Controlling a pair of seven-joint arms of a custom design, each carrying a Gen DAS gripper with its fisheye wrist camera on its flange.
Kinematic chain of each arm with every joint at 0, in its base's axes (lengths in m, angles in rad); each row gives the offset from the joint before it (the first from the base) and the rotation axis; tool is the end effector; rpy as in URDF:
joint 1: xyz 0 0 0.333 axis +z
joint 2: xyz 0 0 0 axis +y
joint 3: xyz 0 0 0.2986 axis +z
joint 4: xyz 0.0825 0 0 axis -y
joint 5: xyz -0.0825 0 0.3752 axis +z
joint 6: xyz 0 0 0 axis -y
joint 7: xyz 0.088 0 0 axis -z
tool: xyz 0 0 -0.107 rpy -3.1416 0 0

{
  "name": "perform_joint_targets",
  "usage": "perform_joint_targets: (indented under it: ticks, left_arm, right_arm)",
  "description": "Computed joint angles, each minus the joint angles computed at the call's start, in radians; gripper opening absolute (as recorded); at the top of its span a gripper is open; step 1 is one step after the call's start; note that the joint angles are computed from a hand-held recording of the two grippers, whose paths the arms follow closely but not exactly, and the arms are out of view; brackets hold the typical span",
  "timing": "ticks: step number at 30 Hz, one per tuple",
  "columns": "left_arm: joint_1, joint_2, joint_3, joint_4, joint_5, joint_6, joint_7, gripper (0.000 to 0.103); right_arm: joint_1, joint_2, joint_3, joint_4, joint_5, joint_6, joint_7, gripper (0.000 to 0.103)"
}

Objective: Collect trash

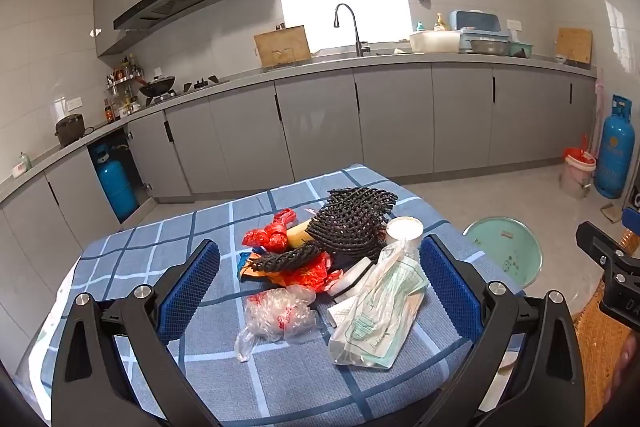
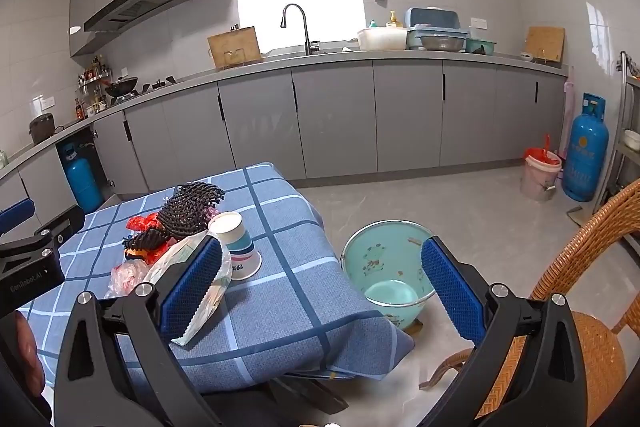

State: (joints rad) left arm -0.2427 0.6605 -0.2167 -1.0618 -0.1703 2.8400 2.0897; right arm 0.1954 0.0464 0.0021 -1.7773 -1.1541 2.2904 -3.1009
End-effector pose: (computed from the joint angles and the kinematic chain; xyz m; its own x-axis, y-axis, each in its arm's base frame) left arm 0.7156 -0.2695 0.5800 -0.5640 -0.8081 -0.1698 -0.2553 0.3662 -0.8948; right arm 0.6024 0.0996 0.5704 -0.6730 -0.7320 -0.1061 -0.2766 0.3822 -0.8817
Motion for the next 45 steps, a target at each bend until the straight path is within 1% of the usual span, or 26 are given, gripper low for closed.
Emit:
perform_joint_targets:
  ticks: [6, 8, 10, 11, 12, 30, 31, 45]
  left_arm:
    - [-0.010, 0.017, 0.014, 0.044, 0.017, -0.023, -0.016, 0.099]
    - [-0.004, 0.002, 0.010, 0.016, 0.015, -0.008, -0.013, 0.099]
    - [-0.007, 0.006, 0.013, 0.025, 0.020, -0.014, -0.018, 0.099]
    - [-0.002, -0.007, 0.009, -0.006, 0.014, 0.009, -0.012, 0.099]
    - [-0.003, -0.006, 0.010, -0.007, 0.015, 0.012, -0.014, 0.099]
    - [-0.012, -0.009, 0.022, -0.028, 0.033, 0.028, -0.041, 0.099]
    - [-0.001, 0.008, 0.013, 0.003, 0.028, 0.011, -0.030, 0.099]
    - [-0.002, 0.011, 0.015, 0.006, 0.025, 0.009, -0.029, 0.099]
  right_arm:
    - [0.002, 0.015, -0.005, 0.006, -0.004, 0.008, 0.005, 0.098]
    - [-0.002, 0.008, -0.008, -0.001, 0.002, 0.018, 0.000, 0.098]
    - [-0.003, 0.006, -0.008, -0.004, 0.004, 0.020, 0.001, 0.098]
    - [-0.003, 0.007, -0.008, -0.003, 0.003, 0.020, 0.001, 0.098]
    - [-0.003, 0.007, -0.008, -0.003, 0.003, 0.021, 0.001, 0.098]
    - [-0.002, 0.010, -0.008, -0.001, 0.013, 0.026, -0.005, 0.098]
    - [-0.002, 0.011, -0.007, 0.000, 0.013, 0.025, -0.005, 0.098]
    - [-0.001, 0.013, -0.008, 0.002, 0.021, 0.026, -0.011, 0.098]
